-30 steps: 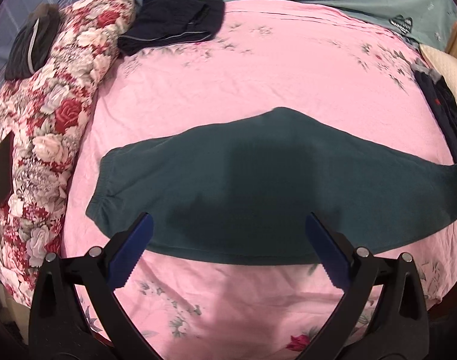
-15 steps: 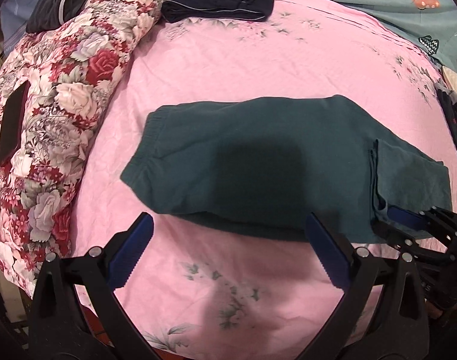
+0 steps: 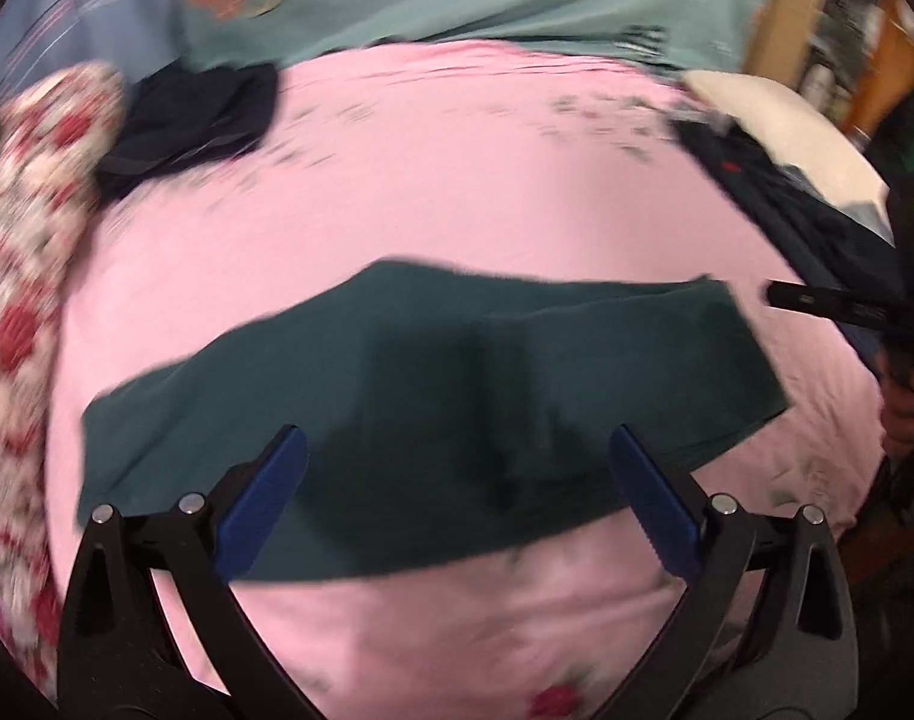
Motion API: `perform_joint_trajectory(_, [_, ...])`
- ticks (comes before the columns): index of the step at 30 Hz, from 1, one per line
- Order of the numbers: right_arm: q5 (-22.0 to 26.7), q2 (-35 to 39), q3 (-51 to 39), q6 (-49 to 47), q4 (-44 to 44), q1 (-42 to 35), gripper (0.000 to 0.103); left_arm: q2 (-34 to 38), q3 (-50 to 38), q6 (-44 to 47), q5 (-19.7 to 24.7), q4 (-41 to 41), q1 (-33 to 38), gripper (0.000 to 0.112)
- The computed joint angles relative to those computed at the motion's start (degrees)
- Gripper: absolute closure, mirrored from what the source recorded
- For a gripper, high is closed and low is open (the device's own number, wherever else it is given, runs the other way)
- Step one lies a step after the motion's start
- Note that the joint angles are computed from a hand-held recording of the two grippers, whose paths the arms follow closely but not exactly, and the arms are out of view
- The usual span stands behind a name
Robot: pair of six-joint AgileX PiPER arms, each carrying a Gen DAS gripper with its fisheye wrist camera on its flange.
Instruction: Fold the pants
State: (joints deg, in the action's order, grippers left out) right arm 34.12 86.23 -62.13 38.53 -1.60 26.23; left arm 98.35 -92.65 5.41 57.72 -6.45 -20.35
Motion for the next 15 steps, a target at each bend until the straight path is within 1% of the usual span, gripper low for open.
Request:
perform_joint_trajectory(2, [-0.4, 2.2, -1.79, -2.52, 1.29, -0.37, 0.085, 2.82, -2.35, 1.02, -1.96, -0.86, -3.7, 0.015])
perform_joint_trajectory(4, [-1.41, 4.58, -3.23, -8.92, 6.22, -1.32, 0.086, 6.46, -4.55, 0.56, -1.83, -1.29, -5.75, 0.028])
perform_joint_trajectory(5, [-1.61, 6.13, -4.23, -12.01, 8.64, -1.77, 0.086, 8.64, -6.09, 0.06, -0.31, -1.75, -6.23, 0.044])
perform_joint_trajectory(6, [-1.3, 8.08, -5.5, -15.27, 11.01, -2.38, 0.086, 10.36, -6.91, -0.33, 1.21, -2.33, -6.35, 0.064])
perform_joint_trajectory(7, [-0.16, 10.56, -6.93, -16.48, 11.08, -2.81, 0.088, 12.1, -6.97, -0.94, 3.0, -2.62, -6.3, 0.072])
perform_joint_trajectory(8, [0.99, 12.81, -8.2, -15.41, 9.28, -3.05, 0.092, 12.44, -5.32, -1.21, 2.51, -2.57, -6.22, 0.077])
perform_joint_trajectory(9, [-0.14, 13.33, -7.44, -15.91, 9.77, -3.47, 0.093, 10.49, -1.53, -0.7, -0.27, -2.17, -6.12, 0.076])
perform_joint_trajectory(10, [-1.21, 12.95, -6.36, -17.87, 12.56, -4.43, 0.093, 9.33, -0.03, -0.55, -0.88, -1.86, -6.25, 0.076])
perform_joint_trajectory(12, [-0.38, 11.65, -5.73, -21.29, 16.67, -5.76, 0.09, 7.76, 0.46, 0.25, 0.86, -2.46, -5.44, 0.076])
perform_joint_trajectory(13, [0.72, 11.37, -6.16, -20.94, 16.03, -5.71, 0.089, 6.49, 0.56, -0.75, 1.88, -2.05, -4.7, 0.074])
perform_joint_trajectory(14, [2.45, 10.72, -6.93, -19.07, 13.6, -5.1, 0.088, 4.41, 1.64, -2.61, 1.59, -0.14, -3.99, 0.056])
perform_joint_trajectory(15, [3.0, 10.09, -7.15, -17.69, 12.02, -4.47, 0.082, 1.49, 3.62, -4.91, 0.2, 2.49, -2.94, 0.036])
